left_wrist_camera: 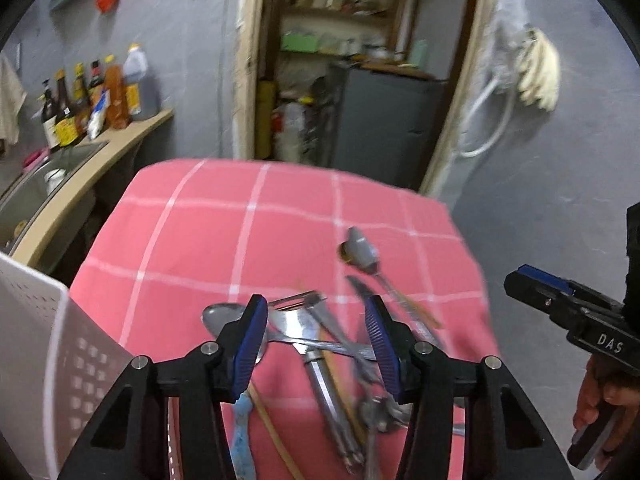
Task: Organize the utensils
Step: 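Close the left tool on the blue-handled spoon while the right tool grasps a silver spoon, then lift the blue-handled spoon with the left tool while the right tool lifts the silver spoon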
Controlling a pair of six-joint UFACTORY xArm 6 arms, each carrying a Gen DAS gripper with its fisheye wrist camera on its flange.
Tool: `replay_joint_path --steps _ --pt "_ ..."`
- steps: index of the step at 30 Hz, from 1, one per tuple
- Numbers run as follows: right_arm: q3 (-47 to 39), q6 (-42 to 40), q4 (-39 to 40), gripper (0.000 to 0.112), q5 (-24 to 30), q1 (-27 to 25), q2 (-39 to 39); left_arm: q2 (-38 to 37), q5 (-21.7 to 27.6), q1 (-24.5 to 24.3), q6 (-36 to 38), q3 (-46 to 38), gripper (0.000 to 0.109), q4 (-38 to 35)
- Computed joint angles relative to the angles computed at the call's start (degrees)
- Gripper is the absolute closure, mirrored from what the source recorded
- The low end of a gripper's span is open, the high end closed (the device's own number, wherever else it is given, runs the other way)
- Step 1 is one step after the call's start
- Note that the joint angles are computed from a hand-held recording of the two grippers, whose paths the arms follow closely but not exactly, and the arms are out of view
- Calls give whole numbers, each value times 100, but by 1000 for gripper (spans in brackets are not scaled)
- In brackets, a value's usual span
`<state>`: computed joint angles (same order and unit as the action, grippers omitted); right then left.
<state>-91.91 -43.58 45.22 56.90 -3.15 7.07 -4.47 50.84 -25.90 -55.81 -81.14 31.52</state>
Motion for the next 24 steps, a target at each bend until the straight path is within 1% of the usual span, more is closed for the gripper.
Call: replay_joint_path --steps 3,7,11,16,17,18,19,22,23,24 --pt "-377 -25 33 67 113 169 556 135 233 24 -336 -20 60 261" --pt "-637 -97 71 67 179 384 971 321 602 35 -405 -145 60 294" --pt "-1063 -56 23 67 386 537 1380 398 951 4 -426 -197 60 171" --pt "-1760 84 -208 67 647 728 1877 606 1278 115 -214 -404 60 -303" --pt "-1946 132 -266 67 677 779 2008 628 1298 148 -195 -422 62 -382" --pt "-2049 143 -291 67 728 776 2075 637 1285 168 -208 -431 69 -437" --pt "-2185 158 -315 67 797 777 2166 654 1283 192 -216 -456 72 -500" --pt "-2733 332 -476 67 964 852 2530 706 1324 230 -202 -546 75 -602" --pt "-2895 377 -538 67 1022 857 2644 715 1304 252 -163 -563 78 -650" --pt "-3117 469 -615 67 1085 895 2790 736 1305 254 -152 -586 78 -672"
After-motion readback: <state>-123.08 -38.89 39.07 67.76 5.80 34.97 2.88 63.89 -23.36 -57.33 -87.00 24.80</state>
